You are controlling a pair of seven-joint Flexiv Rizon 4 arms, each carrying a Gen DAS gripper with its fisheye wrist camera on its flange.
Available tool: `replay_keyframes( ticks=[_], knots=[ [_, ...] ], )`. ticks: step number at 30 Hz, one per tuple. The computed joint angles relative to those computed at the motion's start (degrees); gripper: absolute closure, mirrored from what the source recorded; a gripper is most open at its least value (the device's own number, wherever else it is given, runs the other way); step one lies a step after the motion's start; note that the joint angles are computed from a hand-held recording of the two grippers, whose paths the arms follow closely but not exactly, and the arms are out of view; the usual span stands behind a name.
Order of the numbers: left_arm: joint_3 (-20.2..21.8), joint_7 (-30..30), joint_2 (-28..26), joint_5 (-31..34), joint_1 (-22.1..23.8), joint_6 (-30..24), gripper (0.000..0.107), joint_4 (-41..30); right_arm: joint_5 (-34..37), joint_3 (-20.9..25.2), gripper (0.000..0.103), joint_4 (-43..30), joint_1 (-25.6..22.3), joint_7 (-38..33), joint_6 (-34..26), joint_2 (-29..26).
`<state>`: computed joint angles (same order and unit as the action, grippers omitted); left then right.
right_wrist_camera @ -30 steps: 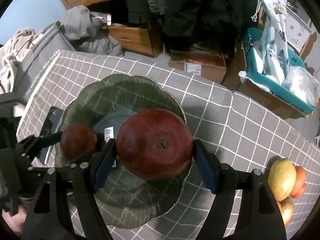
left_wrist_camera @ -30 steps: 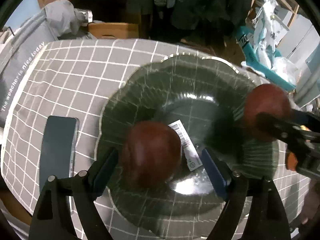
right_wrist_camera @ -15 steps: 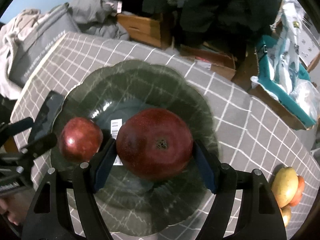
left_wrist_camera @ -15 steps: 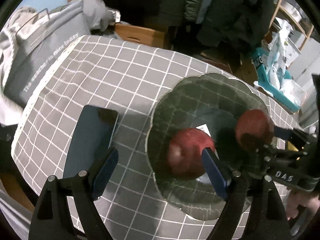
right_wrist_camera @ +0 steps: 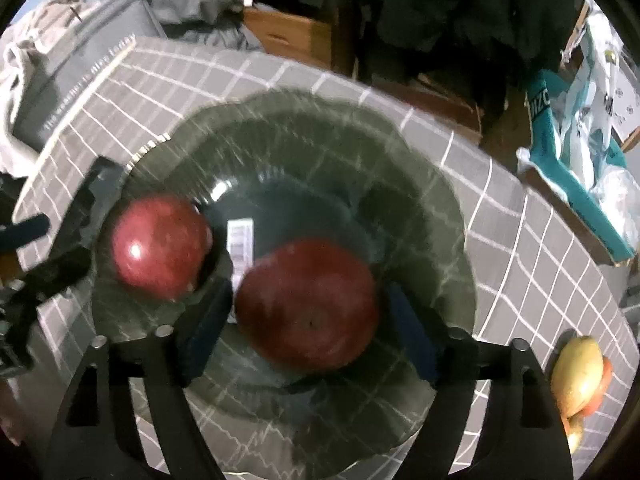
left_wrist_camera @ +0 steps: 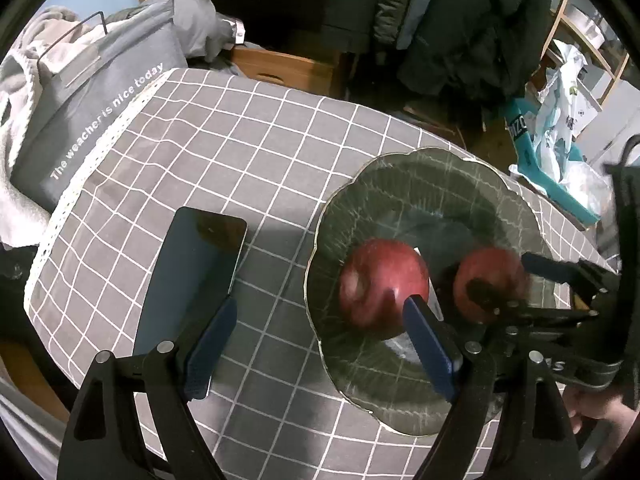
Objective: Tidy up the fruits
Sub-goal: 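Lower both apples into the bowl and open both tools, then lift both tools away from the bowl back toward the fruit pile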
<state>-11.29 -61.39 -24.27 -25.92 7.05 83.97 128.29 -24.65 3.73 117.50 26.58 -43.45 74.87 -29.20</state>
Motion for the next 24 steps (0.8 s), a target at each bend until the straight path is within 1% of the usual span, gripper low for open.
replay_keyframes(
  ticks=[4,5,7,10,12,14,17,20,22,24],
  knots=[
    [-1.1,0.5,0.8,-0.8,0.8,0.3,0.02,0.7,-0.9,-1.5,0.018,1.2,0.7,1.9,1.9,1.9],
    [-1.9,0.9,1.2,-1.5,1.4,0.4,0.02,1.1,-1.2,-2.0,0.018,1.7,0.8,2.5,2.5,2.5],
    [-3.4,1.9,1.9,-2.8,2.5,0.7,0.02,1.7,-3.3,-4.3,0.018,3.2,2.1,5.1,3.5,4.1],
    [-6.1,3.9,3.3,-5.5,3.9,1.4,0.02,2.8,-8.2,-8.4,0.018,6.1,4.0,10.4,5.5,6.9],
    [-8.7,6.0,4.5,-8.1,5.2,2.2,0.02,3.9,-12.7,-11.1,0.018,7.9,4.9,14.5,6.9,8.9],
    [-10.4,7.8,5.6,-10.5,5.7,2.7,0.02,4.6,-18.9,-14.5,0.018,10.0,6.2,19.6,8.2,11.4],
    [-13.6,11.9,7.6,-15.6,6.6,3.6,0.02,5.9,-31.4,-19.7,0.018,12.8,7.7,29.1,9.1,15.7],
    [-16.2,16.3,9.5,-21.5,6.9,4.3,0.02,7.0,-40.1,-20.6,0.018,14.0,6.3,35.2,8.4,19.0],
    [-18.7,20.3,10.9,-26.7,7.3,5.0,0.02,7.6,-45.7,-20.3,0.018,14.6,4.9,39.1,7.5,21.3],
    [-20.9,24.7,12.4,-32.3,7.3,6.0,0.02,8.3,-49.7,-19.3,0.018,15.3,3.2,41.6,6.4,23.7]
  ],
)
